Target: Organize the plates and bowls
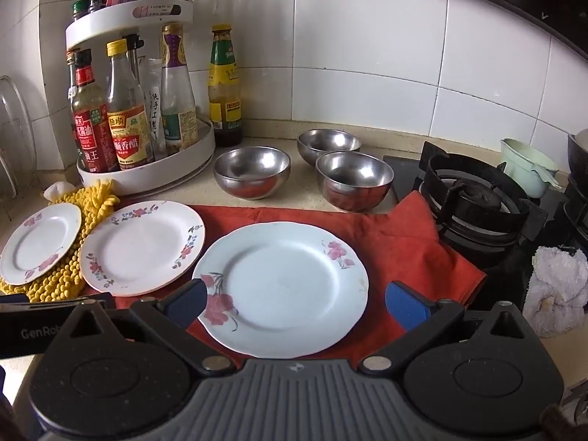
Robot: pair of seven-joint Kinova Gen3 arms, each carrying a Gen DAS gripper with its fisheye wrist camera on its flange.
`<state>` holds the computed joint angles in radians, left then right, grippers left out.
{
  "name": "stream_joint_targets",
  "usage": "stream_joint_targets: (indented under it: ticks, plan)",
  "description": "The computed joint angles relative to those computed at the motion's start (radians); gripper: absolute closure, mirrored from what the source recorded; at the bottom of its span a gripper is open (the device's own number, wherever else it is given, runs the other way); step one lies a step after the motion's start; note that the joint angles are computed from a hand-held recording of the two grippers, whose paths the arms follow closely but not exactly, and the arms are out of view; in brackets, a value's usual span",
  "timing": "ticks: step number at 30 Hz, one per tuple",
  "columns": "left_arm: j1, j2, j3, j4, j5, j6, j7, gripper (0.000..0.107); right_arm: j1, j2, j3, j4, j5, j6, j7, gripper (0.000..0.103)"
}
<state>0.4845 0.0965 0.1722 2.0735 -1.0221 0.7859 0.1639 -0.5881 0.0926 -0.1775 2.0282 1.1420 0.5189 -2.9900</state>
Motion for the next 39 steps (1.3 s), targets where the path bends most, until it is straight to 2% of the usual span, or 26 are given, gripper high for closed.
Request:
stream_joint_targets:
  ticks: [3, 9, 12, 23, 26, 33, 39]
  plan:
    - [0.014, 0.005, 0.006, -0.003, -0.022, 0.023, 0.018, 0.005, 0.002, -0.003, 0.003, 0.006, 0.013, -0.006, -0.018, 0.002]
    - [0.015, 0.007, 0.008, -0.007, -0.007, 0.019, 0.0, 0.006, 0.007, -0.011, -0.002, 0.017, 0.031, -0.007, -0.044, 0.002]
    - [-0.001, -0.013, 0.0, 0.01, 0.002, -0.018, -0.023, 0.006, 0.009, -0.013, -0.005, 0.019, 0.037, -0.007, -0.051, 0.002]
    - [0.004, -0.009, 0.015, 0.01, 0.002, -0.01, -0.022, 0.006, 0.024, -0.029, -0.013, 0.032, 0.037, -0.017, -0.057, 0.002]
    - [-0.003, -0.014, 0.013, 0.006, 0.031, -0.02, -0.044, 0.006, 0.028, -0.031, -0.014, 0.033, 0.031, -0.02, -0.052, 0.002]
    - [0.015, -0.005, 0.018, 0.008, 0.003, 0.002, -0.012, 0.006, 0.031, -0.036, -0.018, 0.041, 0.044, -0.02, -0.066, 0.002]
    - [0.017, -0.011, 0.017, 0.013, -0.008, -0.011, 0.009, 0.006, 0.032, -0.036, -0.021, 0.041, 0.043, -0.019, -0.067, 0.002]
